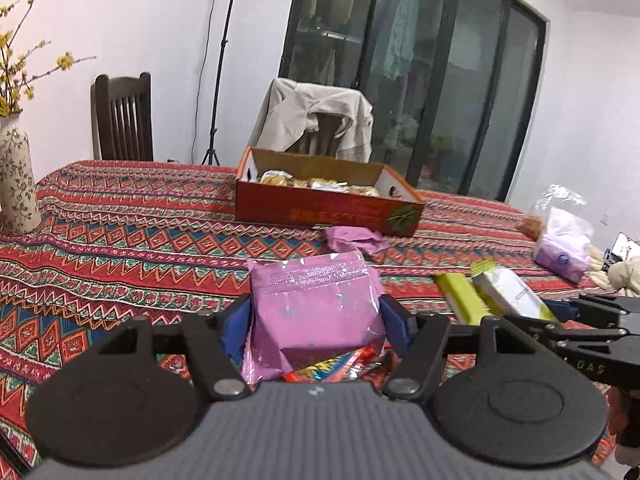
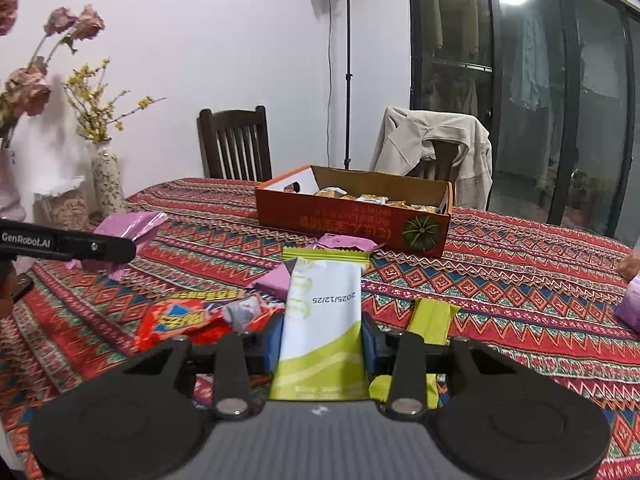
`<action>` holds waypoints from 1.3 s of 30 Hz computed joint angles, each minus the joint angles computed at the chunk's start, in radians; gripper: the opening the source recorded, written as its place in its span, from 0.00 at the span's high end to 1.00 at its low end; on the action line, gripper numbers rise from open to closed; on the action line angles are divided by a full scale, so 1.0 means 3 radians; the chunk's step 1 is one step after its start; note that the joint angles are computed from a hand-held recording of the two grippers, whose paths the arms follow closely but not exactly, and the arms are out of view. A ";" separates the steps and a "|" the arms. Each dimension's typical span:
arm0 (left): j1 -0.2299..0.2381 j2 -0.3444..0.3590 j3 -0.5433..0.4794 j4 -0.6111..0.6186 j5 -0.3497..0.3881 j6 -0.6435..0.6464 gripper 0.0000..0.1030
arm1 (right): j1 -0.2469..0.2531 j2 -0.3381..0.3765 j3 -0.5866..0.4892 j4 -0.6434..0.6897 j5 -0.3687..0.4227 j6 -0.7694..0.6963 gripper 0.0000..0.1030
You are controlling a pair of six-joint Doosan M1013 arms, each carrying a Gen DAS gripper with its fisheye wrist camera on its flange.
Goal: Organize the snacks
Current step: 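Carry the pink packet and white-green bar over the cardboard box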
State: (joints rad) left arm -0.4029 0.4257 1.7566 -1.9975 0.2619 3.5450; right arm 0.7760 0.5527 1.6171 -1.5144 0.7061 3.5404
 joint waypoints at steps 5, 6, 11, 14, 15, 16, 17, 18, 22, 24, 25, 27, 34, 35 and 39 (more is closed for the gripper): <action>-0.0004 -0.0085 0.0098 -0.0110 0.0117 0.0118 0.34 | 0.0087 -0.0064 0.0067 -0.0033 0.0127 0.0045 0.63; -0.0005 -0.0092 0.0100 -0.0105 0.0129 0.0123 0.34 | 0.0097 -0.0076 0.0079 -0.0046 0.0145 0.0058 0.63; 0.0007 -0.0074 0.0023 0.0148 0.0199 -0.0088 0.34 | 0.0116 -0.0116 0.0109 -0.0092 0.0223 0.0064 0.63; 0.0006 -0.0019 -0.0050 0.0196 0.0191 -0.0115 0.34 | 0.0093 -0.0120 0.0104 -0.0140 0.0217 0.0082 0.63; 0.0008 0.0001 -0.0080 0.0250 0.0201 -0.0168 0.34 | 0.0076 -0.0118 0.0100 -0.0157 0.0198 0.0088 0.63; 0.0011 0.0023 -0.0117 0.0342 0.0209 -0.0267 0.34 | 0.0059 -0.0114 0.0094 -0.0174 0.0181 0.0091 0.63; 0.0015 0.0050 -0.0173 0.0487 0.0222 -0.0421 0.34 | 0.0037 -0.0108 0.0082 -0.0183 0.0153 0.0077 0.63; 0.0021 0.0082 -0.0236 0.0636 0.0248 -0.0563 0.34 | 0.0013 -0.0103 0.0070 -0.0186 0.0118 0.0055 0.63; 0.0041 0.0235 -0.0572 0.1256 0.0327 -0.1159 0.34 | -0.0126 -0.0092 -0.0007 -0.0324 -0.0072 -0.0008 0.63; 0.0036 0.0330 -0.0774 0.1581 0.0311 -0.1488 0.34 | -0.0228 -0.0099 -0.0051 -0.0458 -0.0226 0.0009 0.63; 0.0040 0.0390 -0.0898 0.1779 0.0336 -0.1687 0.34 | -0.0285 -0.0097 -0.0088 -0.0494 -0.0302 -0.0018 0.63; 0.0040 0.0510 -0.1146 0.2171 0.0355 -0.2116 0.34 | -0.0385 -0.0081 -0.0185 -0.0502 -0.0423 -0.0150 0.63; 0.0018 0.1164 -0.2415 0.3894 0.0634 -0.4010 0.34 | -0.0816 0.0134 -0.0806 0.0109 -0.0927 -0.1062 0.63; 0.0007 0.1299 -0.2666 0.4161 0.0710 -0.4272 0.34 | -0.0874 0.0186 -0.0913 0.0304 -0.0994 -0.1242 0.63; -0.0039 0.1829 -0.3618 0.5050 0.1014 -0.5229 0.34 | -0.1111 0.0498 -0.1493 0.1758 -0.1055 -0.2594 0.63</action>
State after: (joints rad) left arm -0.4147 0.9746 0.6711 -0.4823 0.5662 1.9764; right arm 0.4427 0.7021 1.1694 -0.9872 0.3895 2.7622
